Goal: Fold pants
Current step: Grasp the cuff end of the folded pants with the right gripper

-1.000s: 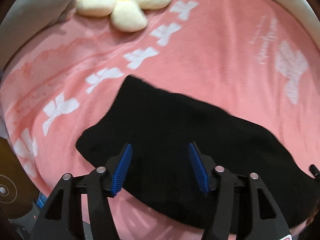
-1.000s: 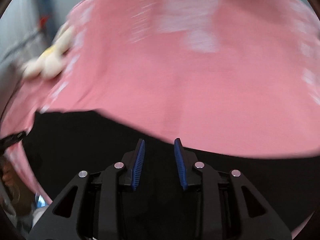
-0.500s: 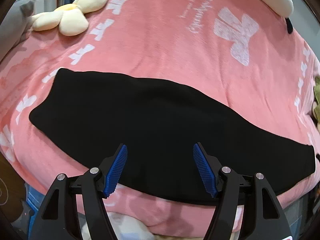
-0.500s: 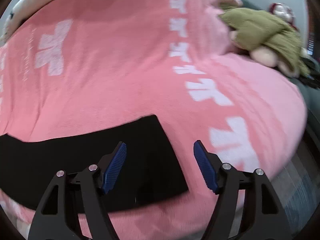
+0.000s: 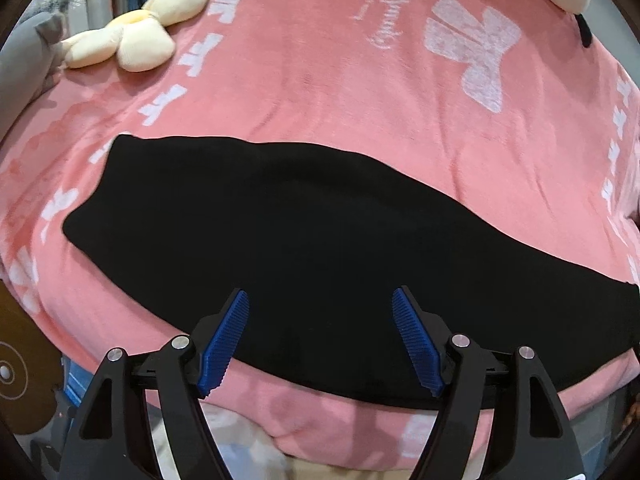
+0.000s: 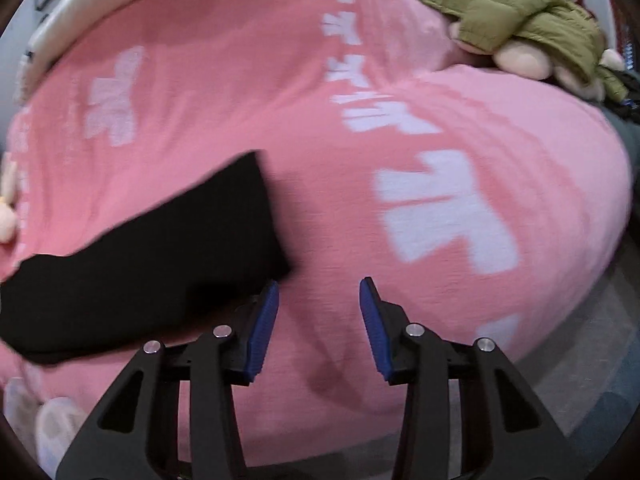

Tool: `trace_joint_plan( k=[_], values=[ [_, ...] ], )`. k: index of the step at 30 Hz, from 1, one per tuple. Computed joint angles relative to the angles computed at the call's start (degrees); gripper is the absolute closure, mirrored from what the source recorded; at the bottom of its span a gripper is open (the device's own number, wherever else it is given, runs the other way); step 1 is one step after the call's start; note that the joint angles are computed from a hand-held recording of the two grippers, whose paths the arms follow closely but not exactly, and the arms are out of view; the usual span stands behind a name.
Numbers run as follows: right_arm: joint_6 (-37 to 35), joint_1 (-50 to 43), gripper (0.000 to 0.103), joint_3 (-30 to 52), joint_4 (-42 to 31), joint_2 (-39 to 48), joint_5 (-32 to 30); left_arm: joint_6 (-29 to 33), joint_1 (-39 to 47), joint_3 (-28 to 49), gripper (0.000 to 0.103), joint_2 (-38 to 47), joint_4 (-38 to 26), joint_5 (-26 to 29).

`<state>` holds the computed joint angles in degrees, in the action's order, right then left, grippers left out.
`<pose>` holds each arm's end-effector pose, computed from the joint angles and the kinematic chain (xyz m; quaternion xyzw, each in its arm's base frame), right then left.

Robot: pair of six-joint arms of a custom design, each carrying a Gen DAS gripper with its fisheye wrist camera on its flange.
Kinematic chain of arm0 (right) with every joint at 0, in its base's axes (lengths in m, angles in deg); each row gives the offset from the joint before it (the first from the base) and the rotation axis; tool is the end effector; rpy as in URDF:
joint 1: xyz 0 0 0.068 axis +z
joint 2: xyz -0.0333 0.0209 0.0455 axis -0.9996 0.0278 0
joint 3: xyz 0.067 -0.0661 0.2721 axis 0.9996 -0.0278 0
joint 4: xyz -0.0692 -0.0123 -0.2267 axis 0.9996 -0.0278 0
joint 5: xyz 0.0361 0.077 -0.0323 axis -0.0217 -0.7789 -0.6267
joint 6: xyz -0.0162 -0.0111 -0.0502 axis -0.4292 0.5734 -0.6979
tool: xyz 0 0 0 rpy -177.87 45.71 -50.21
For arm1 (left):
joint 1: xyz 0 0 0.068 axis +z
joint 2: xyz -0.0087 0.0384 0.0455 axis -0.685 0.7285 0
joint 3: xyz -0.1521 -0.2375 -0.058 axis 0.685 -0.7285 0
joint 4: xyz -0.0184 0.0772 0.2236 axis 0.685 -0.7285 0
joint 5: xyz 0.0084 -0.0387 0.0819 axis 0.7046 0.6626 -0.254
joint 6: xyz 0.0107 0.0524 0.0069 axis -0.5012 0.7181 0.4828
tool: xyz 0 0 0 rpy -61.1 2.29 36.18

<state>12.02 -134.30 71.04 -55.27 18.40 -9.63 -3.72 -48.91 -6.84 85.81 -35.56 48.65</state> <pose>0.2080 -0.1845 0.1601 0.1167 0.9015 0.0898 0.4070 0.2289 -0.0157 0.2454 -0.1324 0.9346 0.0274 0.3290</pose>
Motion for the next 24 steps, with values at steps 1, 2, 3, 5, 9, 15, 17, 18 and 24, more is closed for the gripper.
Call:
trace_joint_plan(
  k=[1,2,3,5,9,15,17,18,24],
  values=[
    [0.6,1.0,0.062,-0.4,-0.1,-0.8,-2.4,-0.4,-1.3,0.3,0.031,0.1,-0.2,-0.8],
    [1.0,2.0,0.062,-0.5,0.1,-1.2,-3.1,-0.7,-2.6,0.4,0.031,0.1,-0.4,-1.7],
    [1.9,3.5,0.062,-0.7,1.0,-1.7,-2.1,-0.9,-4.1,0.7,0.031,0.1,-0.7,-3.0],
    [3.6,6.5,0.062,0.2,2.8,-0.6,2.6,-1.6,-5.6,0.9,0.031,0.2,-1.0,-4.1],
    [6.1,6.7,0.06,2.8,4.9,5.4,3.7,-2.5,-5.9,0.9,0.031,-0.9,-2.0,-4.3],
    [8.4,4.5,0.094,4.2,0.6,-1.7,-2.2,-3.7,-6.6,1.5,0.031,-0.3,-2.5,-5.5],
    [8.0,2.7,0.094,4.7,0.4,0.7,0.0,-3.5,-7.0,1.3,0.031,-0.3,-2.2,-6.0],
    [7.2,3.3,0.093,5.3,0.8,3.7,3.4,-3.4,-7.0,0.9,0.031,-0.2,-1.8,-6.4],
    [9.8,1.4,0.084,5.2,-0.6,3.8,-0.5,-3.6,-5.0,-0.6,0.031,0.7,-0.8,-4.2]
  ],
)
